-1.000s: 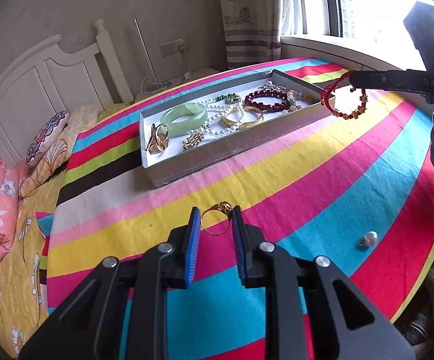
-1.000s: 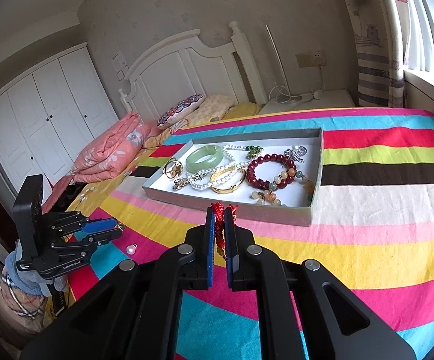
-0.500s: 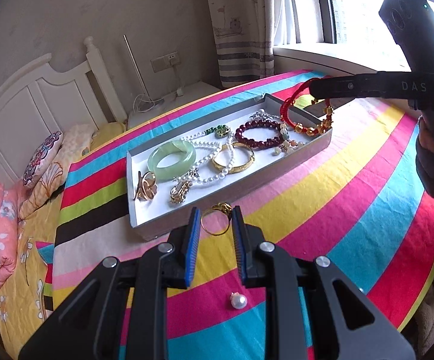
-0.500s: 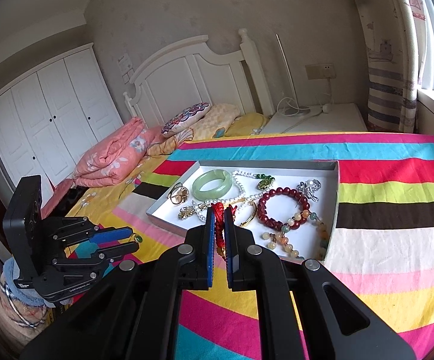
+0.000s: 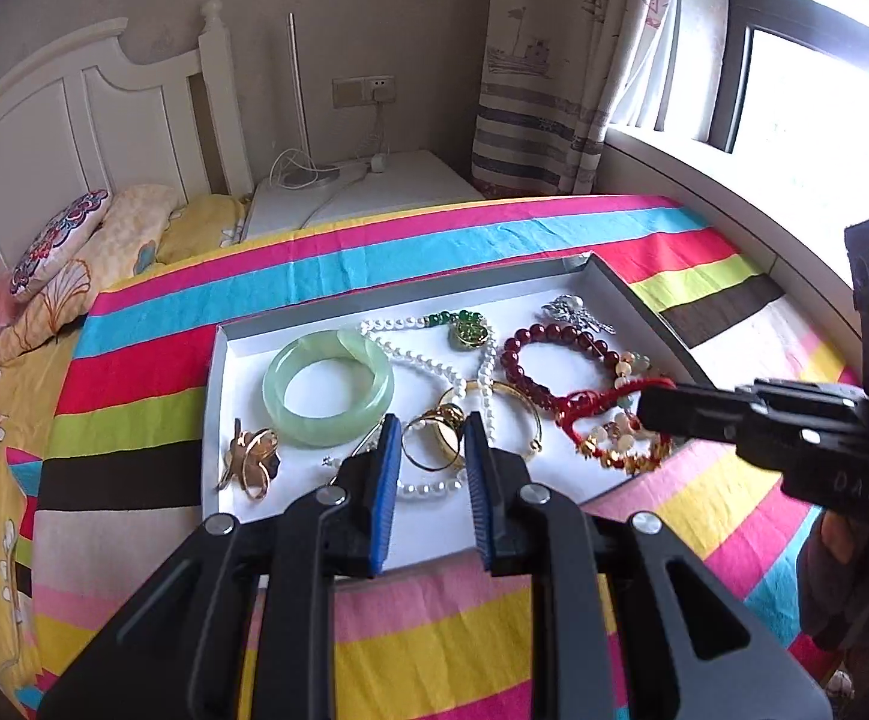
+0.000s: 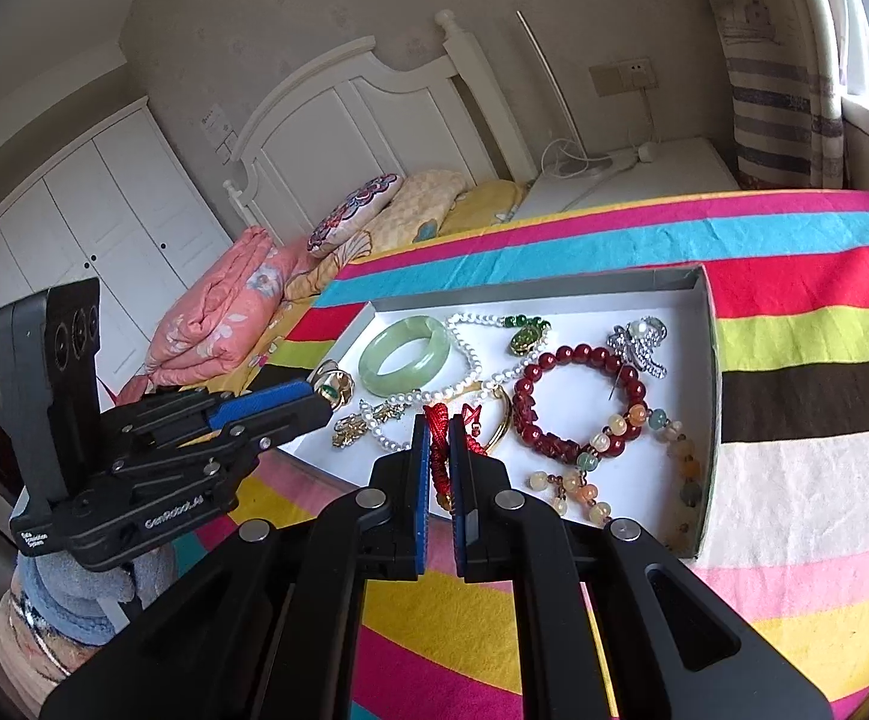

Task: Organize jewelry
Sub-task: 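Carry the ring and red bracelet into the white tray and open both tools, then move both tools back to the two pearl earrings on the bedspread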

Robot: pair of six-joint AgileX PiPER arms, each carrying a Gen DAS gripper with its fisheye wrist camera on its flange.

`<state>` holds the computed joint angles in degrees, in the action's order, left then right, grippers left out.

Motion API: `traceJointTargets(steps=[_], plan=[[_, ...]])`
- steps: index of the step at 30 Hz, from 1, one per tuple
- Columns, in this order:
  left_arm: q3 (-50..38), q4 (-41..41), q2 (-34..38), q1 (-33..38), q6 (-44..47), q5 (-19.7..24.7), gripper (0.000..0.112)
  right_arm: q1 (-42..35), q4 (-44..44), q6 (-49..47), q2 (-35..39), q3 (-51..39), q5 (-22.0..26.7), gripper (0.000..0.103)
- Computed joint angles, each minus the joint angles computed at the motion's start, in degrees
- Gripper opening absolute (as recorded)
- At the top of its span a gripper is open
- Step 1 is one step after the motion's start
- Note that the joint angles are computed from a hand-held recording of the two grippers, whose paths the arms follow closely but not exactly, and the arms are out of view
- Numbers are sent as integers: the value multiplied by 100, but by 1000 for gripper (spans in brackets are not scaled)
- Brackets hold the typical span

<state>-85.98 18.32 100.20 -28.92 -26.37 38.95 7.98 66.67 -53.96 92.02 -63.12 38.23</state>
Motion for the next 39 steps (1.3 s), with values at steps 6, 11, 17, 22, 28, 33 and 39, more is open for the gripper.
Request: traceJointTargets(steps=[6,11,17,22,28,33,39], plan=[[-1083,-664,766,263,337,301,21,-65,184,-120,129,22,149,7],[-2342,-581,1578,198,249,966,21,21,92,-71,175,7,-96,7],[-2649,-398,1858,248,-40,1177,52,118,-339,305,75,92,-660,24],[-1643,44,1097,277,-571,668,69,-57,147,-166,-366,480,-811,44],[406,1820,-702,-92,-2241,160,98,-353,378,-717,-1451,1142,-809,55],[2251,3344,-2194,-941,-4022,836,101,-697,473,-1369,-2437,1829,-594,75],[3675,3876,-2717,-1757,-5321,1287,101,-697,181,-1312,-2935,2345,-559,83]])
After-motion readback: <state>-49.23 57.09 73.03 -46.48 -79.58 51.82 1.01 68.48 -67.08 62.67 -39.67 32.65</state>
